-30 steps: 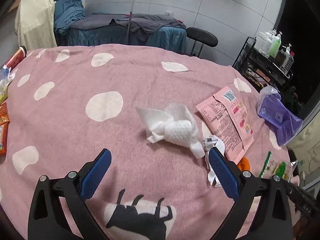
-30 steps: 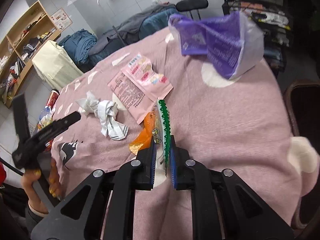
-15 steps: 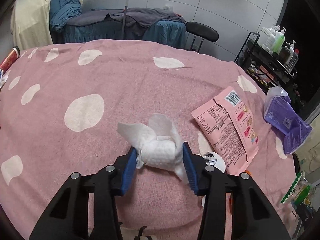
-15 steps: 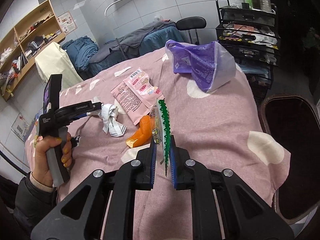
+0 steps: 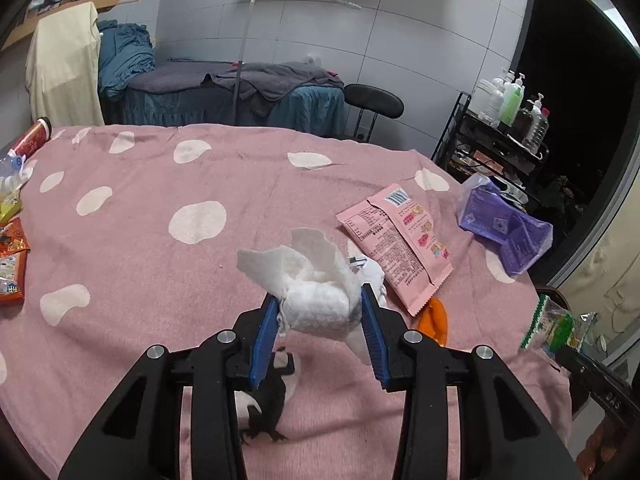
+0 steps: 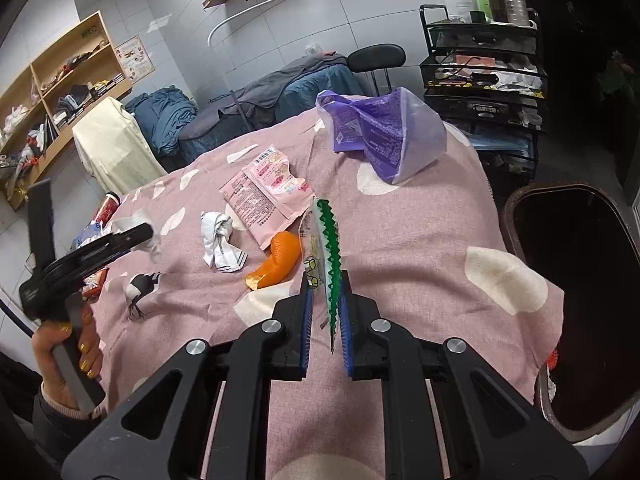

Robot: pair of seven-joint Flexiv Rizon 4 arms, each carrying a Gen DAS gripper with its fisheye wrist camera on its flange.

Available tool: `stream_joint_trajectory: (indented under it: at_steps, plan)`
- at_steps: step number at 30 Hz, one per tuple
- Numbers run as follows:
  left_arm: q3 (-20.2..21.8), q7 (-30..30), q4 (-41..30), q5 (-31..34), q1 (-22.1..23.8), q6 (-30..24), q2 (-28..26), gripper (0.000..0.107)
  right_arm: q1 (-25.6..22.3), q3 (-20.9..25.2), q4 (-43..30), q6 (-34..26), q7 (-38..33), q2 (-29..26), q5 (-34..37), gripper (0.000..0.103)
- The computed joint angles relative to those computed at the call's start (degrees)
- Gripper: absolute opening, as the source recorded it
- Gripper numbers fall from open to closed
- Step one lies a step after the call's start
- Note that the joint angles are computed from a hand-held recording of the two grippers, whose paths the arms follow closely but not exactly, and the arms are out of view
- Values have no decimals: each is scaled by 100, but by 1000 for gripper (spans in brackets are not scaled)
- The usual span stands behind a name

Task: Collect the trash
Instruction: 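Grasp the white wet wipe with the left gripper while the right gripper holds the wrapper, then carry the green-striped wrapper over the bin and open the right gripper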

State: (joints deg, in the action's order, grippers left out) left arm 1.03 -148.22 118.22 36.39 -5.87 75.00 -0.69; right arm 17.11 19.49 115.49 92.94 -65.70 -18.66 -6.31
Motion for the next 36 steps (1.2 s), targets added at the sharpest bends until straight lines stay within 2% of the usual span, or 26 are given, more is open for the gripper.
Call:
stream_joint_trajectory:
  at_steps: [10, 17, 20, 26, 31, 34, 36]
  plan:
    - [-325, -274, -6, 346, -287, 147, 91, 40, 226, -479, 430, 330, 303, 282, -130, 14]
    - [-414, -229, -225, 337, -631, 314, -175, 40, 273, -740, 693, 519, 575, 435, -248, 14]
    - [-367, -101, -325, 244, -812, 380, -331, 40, 565, -1179, 899, 644, 764, 570, -344, 14]
    - [-254, 266, -503, -51, -1162, 520, -607, 40, 826, -1712, 1154, 774, 1024, 716, -423, 14]
    - [-153, 581, -672, -270, -1441, 560, -805, 40, 1374, -2554, 1429, 868, 1204, 892, -423, 14]
    - [-96, 728, -749, -391, -1587, 570, -904, 40, 1891, -3265, 1610, 896, 1280, 987, -391, 14]
    - [-59, 821, -813, -458, -1678, 562, -973, 40, 2053, -3528, 1680, 886, 1312, 1005, -362, 14]
